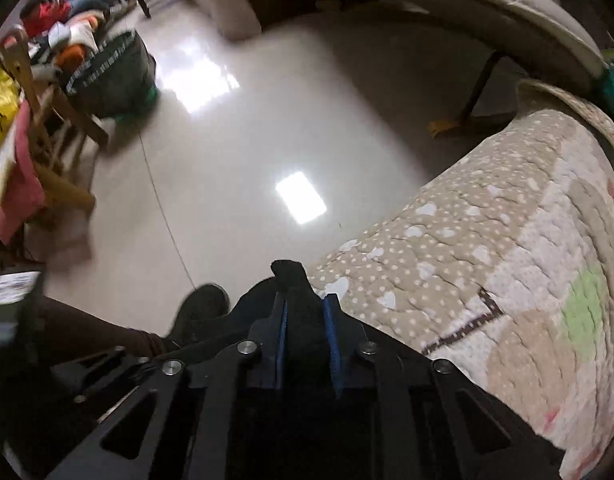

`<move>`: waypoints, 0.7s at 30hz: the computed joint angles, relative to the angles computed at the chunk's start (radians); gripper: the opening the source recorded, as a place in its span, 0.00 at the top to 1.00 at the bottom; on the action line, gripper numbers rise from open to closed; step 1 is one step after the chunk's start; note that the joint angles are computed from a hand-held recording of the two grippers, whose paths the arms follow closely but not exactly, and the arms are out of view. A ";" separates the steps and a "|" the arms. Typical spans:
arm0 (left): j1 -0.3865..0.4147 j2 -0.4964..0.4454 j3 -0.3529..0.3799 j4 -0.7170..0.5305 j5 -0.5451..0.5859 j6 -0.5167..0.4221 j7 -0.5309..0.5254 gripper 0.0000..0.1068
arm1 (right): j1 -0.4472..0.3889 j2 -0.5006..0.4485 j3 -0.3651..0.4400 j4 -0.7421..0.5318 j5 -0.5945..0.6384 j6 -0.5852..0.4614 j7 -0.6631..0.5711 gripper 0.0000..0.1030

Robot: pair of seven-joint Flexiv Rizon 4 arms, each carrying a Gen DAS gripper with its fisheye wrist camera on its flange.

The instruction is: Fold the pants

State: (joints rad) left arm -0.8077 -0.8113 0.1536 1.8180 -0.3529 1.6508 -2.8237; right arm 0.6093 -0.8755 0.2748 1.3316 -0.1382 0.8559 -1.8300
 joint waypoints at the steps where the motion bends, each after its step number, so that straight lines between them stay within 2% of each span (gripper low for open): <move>1: 0.007 0.002 -0.008 0.001 0.004 0.007 0.005 0.40 | -0.005 0.015 0.004 0.016 0.006 0.011 -0.001 0.82; 3: -0.020 0.002 0.020 0.002 -0.001 0.032 -0.003 0.40 | -0.022 0.049 0.015 0.057 0.023 0.045 -0.005 0.82; 6: -0.097 -0.008 0.109 -0.010 -0.022 0.042 -0.013 0.40 | -0.031 0.080 0.023 0.088 0.040 0.067 0.009 0.82; 8: -0.088 -0.010 0.100 -0.017 -0.019 0.057 0.009 0.40 | -0.030 0.085 0.026 0.092 0.046 0.079 0.023 0.82; 9: -0.052 -0.007 0.058 -0.019 -0.008 0.066 0.036 0.50 | -0.033 0.090 0.027 0.098 0.047 0.082 0.023 0.83; 10: -0.014 -0.002 0.013 -0.025 0.005 0.057 0.071 0.73 | -0.033 0.096 0.026 0.107 0.046 0.091 0.025 0.83; 12: -0.011 0.002 0.011 -0.038 0.007 0.029 0.103 0.86 | -0.043 0.110 0.027 0.128 0.045 0.108 0.019 0.83; 17: -0.091 0.020 0.109 -0.062 0.023 -0.006 0.105 0.89 | -0.080 0.155 0.057 0.162 0.086 0.152 0.023 0.83; 19: -0.153 0.021 0.191 -0.099 0.042 -0.044 0.101 0.89 | -0.118 0.186 0.081 0.184 0.127 0.180 0.011 0.84; 21: -0.186 0.016 0.241 -0.142 0.079 -0.076 0.094 0.89 | -0.150 0.213 0.099 0.204 0.167 0.203 0.005 0.84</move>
State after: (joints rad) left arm -0.9942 -0.7953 0.3942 1.6761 -0.2744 1.5743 -2.7293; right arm 0.4593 -0.6628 0.3734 1.5361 0.0293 1.0593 -1.8247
